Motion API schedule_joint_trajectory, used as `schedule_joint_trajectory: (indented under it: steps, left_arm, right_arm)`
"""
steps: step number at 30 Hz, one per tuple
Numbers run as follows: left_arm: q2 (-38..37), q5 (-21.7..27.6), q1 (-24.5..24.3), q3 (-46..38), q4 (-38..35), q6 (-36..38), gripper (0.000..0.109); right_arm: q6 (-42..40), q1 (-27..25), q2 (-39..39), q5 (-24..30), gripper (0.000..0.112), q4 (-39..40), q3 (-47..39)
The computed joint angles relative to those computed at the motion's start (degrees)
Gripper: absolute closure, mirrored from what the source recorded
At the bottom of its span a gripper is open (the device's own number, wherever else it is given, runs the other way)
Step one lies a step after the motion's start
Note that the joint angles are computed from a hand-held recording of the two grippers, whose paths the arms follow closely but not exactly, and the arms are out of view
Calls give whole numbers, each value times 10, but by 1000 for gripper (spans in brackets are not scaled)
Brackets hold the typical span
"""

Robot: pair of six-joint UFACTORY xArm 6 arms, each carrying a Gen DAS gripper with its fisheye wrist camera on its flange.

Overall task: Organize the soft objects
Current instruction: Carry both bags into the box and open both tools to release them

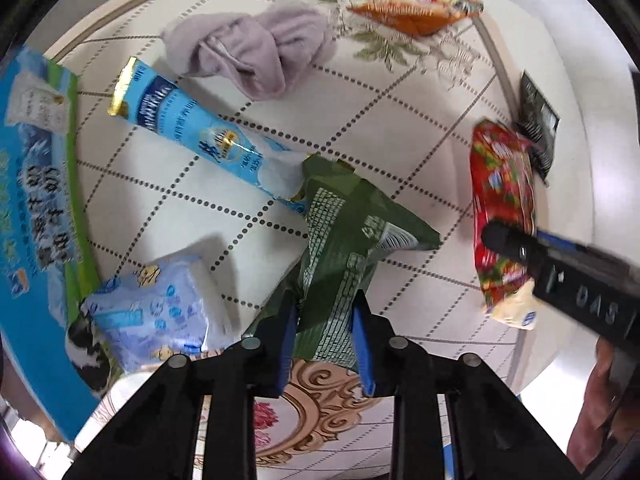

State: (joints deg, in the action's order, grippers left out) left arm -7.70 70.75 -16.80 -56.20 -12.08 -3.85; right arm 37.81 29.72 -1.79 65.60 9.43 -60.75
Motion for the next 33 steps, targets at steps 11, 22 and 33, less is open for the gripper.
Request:
schedule_joint_trajectory:
  steps: [11, 22, 33]
  left_arm:
    - [-116, 41, 52, -20, -29, 0, 91]
    - [-169, 41, 151, -44, -40, 47, 94]
    - [-105, 93, 369, -154, -62, 199, 94]
  right_arm:
    - [67, 53, -103, -5, 64, -8, 17]
    - [87, 104, -84, 26, 64, -37, -92]
    - [156, 209, 143, 57, 64, -68, -414]
